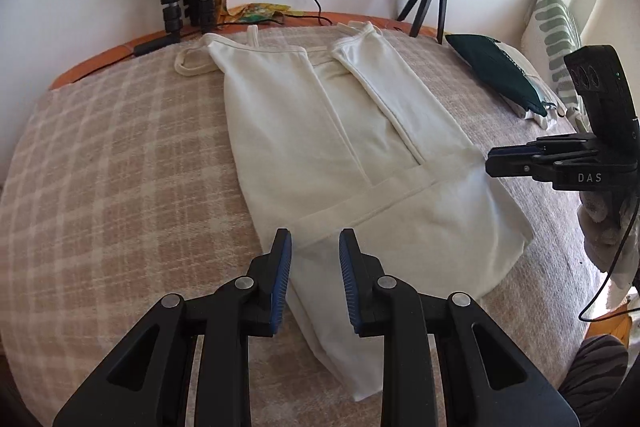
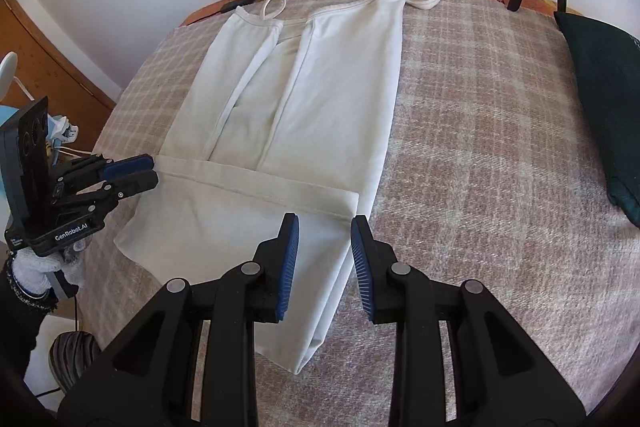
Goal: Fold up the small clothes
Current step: 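Move both tools toward the strap end of the folded tank top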
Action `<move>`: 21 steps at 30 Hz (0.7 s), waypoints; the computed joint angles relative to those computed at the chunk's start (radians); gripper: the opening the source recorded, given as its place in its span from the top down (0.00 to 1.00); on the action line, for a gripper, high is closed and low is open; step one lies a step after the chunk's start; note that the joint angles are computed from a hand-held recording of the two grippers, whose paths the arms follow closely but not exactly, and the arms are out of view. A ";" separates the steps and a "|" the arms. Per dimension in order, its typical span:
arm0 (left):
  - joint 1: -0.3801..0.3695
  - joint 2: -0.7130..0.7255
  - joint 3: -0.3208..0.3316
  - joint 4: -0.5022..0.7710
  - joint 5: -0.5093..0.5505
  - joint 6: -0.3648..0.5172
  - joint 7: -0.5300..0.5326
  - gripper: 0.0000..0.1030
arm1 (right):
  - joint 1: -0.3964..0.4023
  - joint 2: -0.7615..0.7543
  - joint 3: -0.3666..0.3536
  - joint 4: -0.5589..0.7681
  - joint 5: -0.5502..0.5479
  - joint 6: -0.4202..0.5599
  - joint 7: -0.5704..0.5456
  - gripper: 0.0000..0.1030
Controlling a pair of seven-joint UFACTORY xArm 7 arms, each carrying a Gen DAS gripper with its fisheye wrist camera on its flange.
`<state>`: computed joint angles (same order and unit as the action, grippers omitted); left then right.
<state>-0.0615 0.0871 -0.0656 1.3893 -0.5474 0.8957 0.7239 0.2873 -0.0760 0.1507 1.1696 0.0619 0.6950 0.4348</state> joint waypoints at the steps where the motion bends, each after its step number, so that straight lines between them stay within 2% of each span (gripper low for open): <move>1: 0.004 0.030 0.004 0.039 -0.002 0.003 -0.018 0.78 | -0.007 0.003 -0.007 0.010 -0.005 -0.004 -0.002 0.63; 2: 0.010 0.067 0.005 0.088 -0.008 0.014 -0.037 0.77 | -0.015 0.011 -0.012 0.023 -0.019 -0.015 0.006 0.57; 3: 0.017 0.107 0.002 0.143 -0.018 0.031 -0.057 0.72 | -0.024 0.022 -0.018 0.035 -0.031 -0.036 0.019 0.46; 4: 0.023 0.149 -0.002 0.199 -0.019 0.042 -0.087 0.59 | -0.032 0.038 -0.024 0.050 -0.034 -0.060 0.028 0.42; 6: 0.036 0.233 -0.019 0.304 -0.027 0.063 -0.128 0.47 | -0.047 0.091 -0.038 0.100 0.008 -0.087 -0.001 0.42; 10: 0.033 0.377 -0.049 0.486 0.033 0.088 -0.216 0.47 | -0.056 0.240 -0.062 0.265 -0.101 -0.051 0.059 0.42; 13: 0.038 0.465 -0.068 0.590 0.051 0.095 -0.284 0.47 | -0.082 0.337 -0.065 0.365 -0.049 -0.035 0.031 0.42; 16: 0.057 0.545 -0.103 0.685 0.036 0.108 -0.309 0.48 | -0.102 0.382 -0.063 0.395 0.000 -0.086 0.006 0.43; 17: 0.060 0.558 -0.111 0.699 0.035 0.100 -0.306 0.49 | -0.108 0.387 -0.058 0.397 0.019 -0.096 -0.006 0.45; 18: 0.058 0.579 -0.114 0.729 0.041 0.105 -0.312 0.52 | -0.113 0.398 -0.054 0.405 0.034 -0.100 -0.023 0.55; 19: 0.054 0.605 -0.115 0.770 0.052 0.117 -0.323 0.60 | -0.120 0.415 -0.047 0.424 0.052 -0.091 -0.049 0.72; 20: 0.045 0.626 -0.111 0.803 0.074 0.128 -0.331 0.69 | -0.123 0.428 -0.043 0.441 0.060 -0.077 -0.072 0.82; 21: 0.025 0.634 -0.090 0.815 0.117 0.106 -0.341 0.90 | -0.111 0.439 -0.053 0.454 0.038 -0.066 -0.070 0.89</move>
